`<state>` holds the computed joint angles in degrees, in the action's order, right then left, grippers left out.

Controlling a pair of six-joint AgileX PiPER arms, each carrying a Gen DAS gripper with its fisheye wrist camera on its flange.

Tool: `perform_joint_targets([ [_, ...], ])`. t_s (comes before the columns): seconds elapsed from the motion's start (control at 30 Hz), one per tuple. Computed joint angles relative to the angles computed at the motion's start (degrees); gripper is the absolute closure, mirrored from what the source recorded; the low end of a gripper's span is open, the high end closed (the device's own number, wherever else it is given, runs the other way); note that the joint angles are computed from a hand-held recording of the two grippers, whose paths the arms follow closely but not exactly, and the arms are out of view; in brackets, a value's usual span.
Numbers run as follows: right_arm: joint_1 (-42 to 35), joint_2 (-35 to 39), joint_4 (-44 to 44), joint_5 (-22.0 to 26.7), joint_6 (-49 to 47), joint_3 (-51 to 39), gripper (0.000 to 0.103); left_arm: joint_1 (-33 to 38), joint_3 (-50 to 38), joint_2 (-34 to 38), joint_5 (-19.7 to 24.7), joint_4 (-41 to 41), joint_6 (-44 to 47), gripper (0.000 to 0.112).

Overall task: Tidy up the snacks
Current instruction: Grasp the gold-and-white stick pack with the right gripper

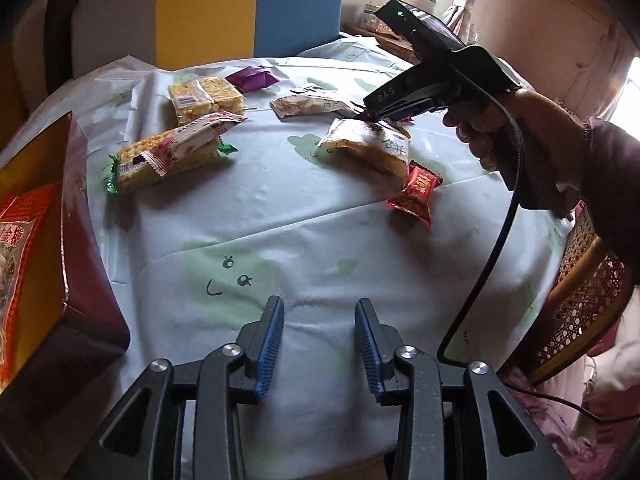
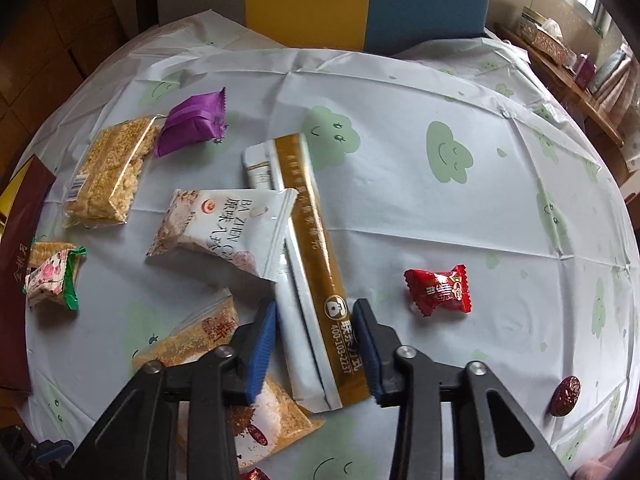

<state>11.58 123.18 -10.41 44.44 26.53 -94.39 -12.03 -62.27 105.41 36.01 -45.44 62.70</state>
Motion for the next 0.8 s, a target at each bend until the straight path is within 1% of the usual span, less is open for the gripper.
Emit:
perform_joint_targets([
  [0.1,0.2,-0.2,-1.4,0.3,1.4,0.1,0.072,0.1,-0.1,0.1,0.1,-0.7,0.9,0.073],
  [0.17,0.6,-1.0,-4.2,0.4,4.2,0.4,0.073,0.4,-0.4,0.5,0.6,-1.2,1.2,0.073],
  [0.37,-0.7,-6.9,-7.3,-4.3,11.8,6.4,0.077,0.0,0.3,-0.1,-0.8,-0.4,1.3,0.073],
  [0.4,-1.1,-8.0,-6.4,-5.4,11.7,7.5,0.077,0.0,0.6,-0.4,-0.9,-0.1,1.0,0.073],
  [0.43,-1.6,-8.9,-3.7,-6.4,9.5,8.3,0.077,-0.1,0.6,-0.6,-1.1,0.5,0.3,0.073],
  [0.5,-1.8,-9.2,0.3,-5.8,6.0,8.4,0.077,-0.6,0.9,-1.2,-2.0,1.9,-1.2,0.074],
  [0.57,-1.1,-9.1,0.4,-5.7,6.0,8.0,0.078,-0.2,1.0,-1.5,-1.8,2.5,-2.1,0.074],
  [0.6,-1.1,-9.1,1.6,-6.5,5.5,8.1,0.078,-0.2,1.1,-1.5,-1.9,2.6,-2.4,0.074],
  [0.63,-1.3,-9.8,3.5,-7.7,4.6,9.2,0.078,0.0,1.3,-1.8,-2.1,2.7,-2.6,0.077],
  [0.73,-0.9,-12.1,6.9,-10.0,3.2,11.8,0.078,1.0,2.0,-2.9,-2.1,1.9,-1.6,0.077],
  [0.8,-0.3,-13.8,10.4,-11.3,0.5,13.4,0.078,1.4,1.8,-2.7,-1.6,2.4,-2.3,0.077],
])
